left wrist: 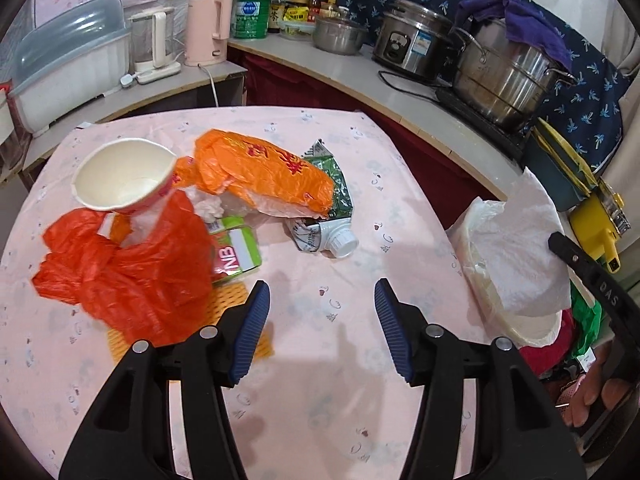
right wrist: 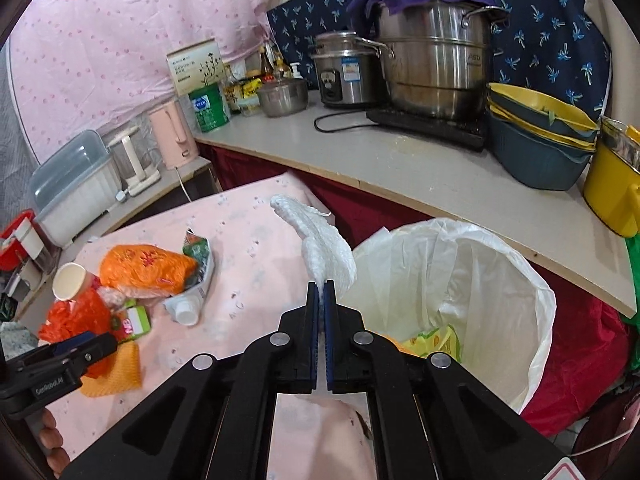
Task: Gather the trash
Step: 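Grasp the white tissue at the bin rim with the right gripper, then hold the tissue with the right gripper while the left gripper grasps the red plastic bag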
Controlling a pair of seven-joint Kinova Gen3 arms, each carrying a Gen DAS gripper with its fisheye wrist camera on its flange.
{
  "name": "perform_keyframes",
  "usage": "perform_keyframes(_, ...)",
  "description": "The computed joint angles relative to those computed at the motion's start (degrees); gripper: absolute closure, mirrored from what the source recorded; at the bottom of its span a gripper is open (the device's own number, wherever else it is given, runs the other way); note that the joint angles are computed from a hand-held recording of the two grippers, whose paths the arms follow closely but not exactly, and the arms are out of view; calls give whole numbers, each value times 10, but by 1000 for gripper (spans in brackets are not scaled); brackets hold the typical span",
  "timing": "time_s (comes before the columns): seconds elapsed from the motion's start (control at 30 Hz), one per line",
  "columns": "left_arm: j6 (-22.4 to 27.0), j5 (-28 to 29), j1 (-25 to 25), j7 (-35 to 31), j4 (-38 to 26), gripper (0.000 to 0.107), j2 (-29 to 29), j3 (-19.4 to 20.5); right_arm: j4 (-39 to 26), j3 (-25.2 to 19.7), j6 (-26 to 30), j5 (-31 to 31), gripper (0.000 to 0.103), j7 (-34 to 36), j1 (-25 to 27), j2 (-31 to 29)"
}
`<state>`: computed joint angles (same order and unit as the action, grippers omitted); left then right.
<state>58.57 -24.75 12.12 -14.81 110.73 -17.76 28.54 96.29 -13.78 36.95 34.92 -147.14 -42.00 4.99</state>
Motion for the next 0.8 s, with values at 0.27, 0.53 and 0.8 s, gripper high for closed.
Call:
perform_keyframes(0.27,66,46,-22,-15,19,46,-98,1,-9,-16,-2,2,100,-3,-17,-7)
perform_keyframes(0.53,86,99,-80,-41,49,34,-180,-42,-24,-24,2,-3,100,9,-41,2)
perform_keyframes(0.8,40,127,-139,-95,75,33,-158,-48,-40,-27,21,1,100,15,-69,10)
